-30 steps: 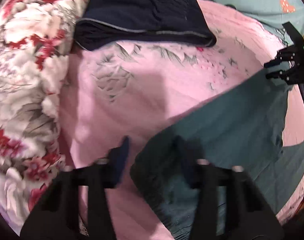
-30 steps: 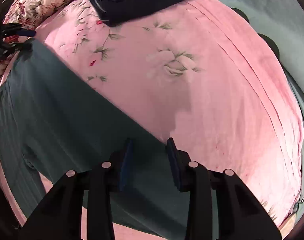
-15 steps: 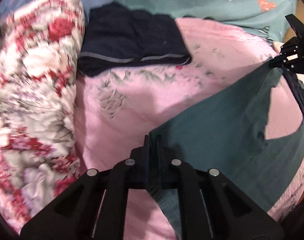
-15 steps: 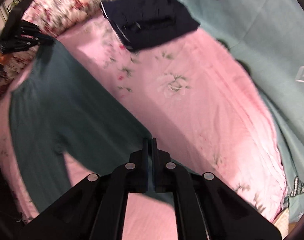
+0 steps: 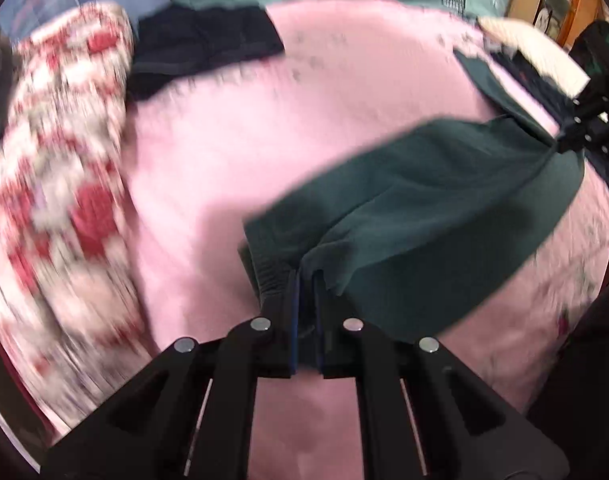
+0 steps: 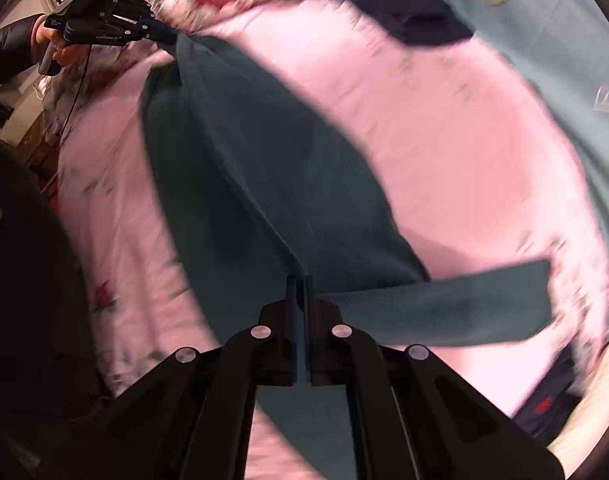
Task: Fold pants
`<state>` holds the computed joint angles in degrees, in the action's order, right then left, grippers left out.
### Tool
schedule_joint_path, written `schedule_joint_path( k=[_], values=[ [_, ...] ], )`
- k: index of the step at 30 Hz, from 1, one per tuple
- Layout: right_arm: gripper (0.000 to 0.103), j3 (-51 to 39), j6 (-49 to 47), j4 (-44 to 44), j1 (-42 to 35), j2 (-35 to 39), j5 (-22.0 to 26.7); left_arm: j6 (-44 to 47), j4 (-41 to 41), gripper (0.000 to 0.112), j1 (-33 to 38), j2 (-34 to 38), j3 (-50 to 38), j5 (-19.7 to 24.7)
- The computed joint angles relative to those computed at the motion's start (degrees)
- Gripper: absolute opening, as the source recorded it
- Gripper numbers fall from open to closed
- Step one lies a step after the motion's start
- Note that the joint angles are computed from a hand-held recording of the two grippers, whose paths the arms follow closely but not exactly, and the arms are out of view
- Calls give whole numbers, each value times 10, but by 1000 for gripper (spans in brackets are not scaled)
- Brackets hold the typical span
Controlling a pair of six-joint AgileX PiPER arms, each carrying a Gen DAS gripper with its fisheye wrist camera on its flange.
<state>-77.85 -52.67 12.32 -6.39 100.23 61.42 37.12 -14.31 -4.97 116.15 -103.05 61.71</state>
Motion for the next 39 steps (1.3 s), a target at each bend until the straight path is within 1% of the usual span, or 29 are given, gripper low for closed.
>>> schedule_joint_path(
  k=[3,4,7,11,13,15,16,17,19,21,22,23,24,25,26,27,29,30,31,32,33,34,35,36,37,38,39],
  values=[
    [2,111,30,-5,26,-32,-64,-11,8,6,2,-18,80,-41],
    [2,139,40,-12,34,-46,-84,-12,6,6,4,-18,90,-48],
    [2,191,86,-24,52,-62,-130,-10,-8,6,13,-17,109,-62],
    [2,239,138,-49,76,-79,-179,6,-14,6,16,-38,146,-89],
    [2,255,157,-52,82,-84,-188,4,-11,6,16,-52,160,-96],
    [2,256,159,-42,81,-88,-176,3,-12,6,16,-66,171,-102],
    [2,265,167,-46,86,-98,-182,10,-20,6,20,-74,180,-102],
    [2,277,178,-55,91,-106,-194,10,-18,9,20,-77,189,-108],
    [2,290,202,-60,93,-104,-207,-6,3,10,13,-77,207,-123],
    [2,290,216,-36,81,-103,-201,-11,13,12,9,-87,222,-130],
    [4,284,222,-8,64,-110,-189,-11,16,16,8,-101,232,-130],
    [14,279,226,14,50,-117,-181,-16,19,35,8,-115,241,-134],
    [33,274,244,39,30,-133,-181,-25,22,50,10,-130,250,-140],
    [43,276,266,50,21,-146,-192,-35,17,52,13,-147,256,-144],
    [47,275,288,66,11,-159,-205,-38,6,52,17,-156,252,-139],
    [47,272,289,85,4,-161,-208,-41,-8,53,20,-162,243,-130],
    [47,263,319,103,4,-154,-227,-42,-41,55,19,-165,232,-132],
    [47,265,351,85,19,-149,-250,-45,-69,58,12,-157,220,-137],
    [47,261,394,50,37,-133,-273,-47,-90,58,2,-144,208,-139],
    [47,259,414,33,48,-116,-286,-51,-100,58,-9,-133,201,-145],
    [44,260,411,29,40,-111,-282,-56,-99,58,-25,-121,197,-159],
    [41,262,422,4,43,-98,-282,-77,-75,58,-47,-103,194,-178],
    [37,270,457,-37,56,-93,-280,-97,-54,58,-59,-84,188,-182],
    [35,272,488,-70,67,-82,-275,-118,-37,56,-68,-67,184,-178],
    [35,281,497,-84,63,-79,-266,-130,-31,54,-68,-49,183,-161],
    [35,298,495,-88,56,-88,-266,-125,-35,53,-64,-48,200,-164],
    [35,315,485,-86,44,-101,-262,-110,-39,54,-64,-67,236,-190]
  ],
)
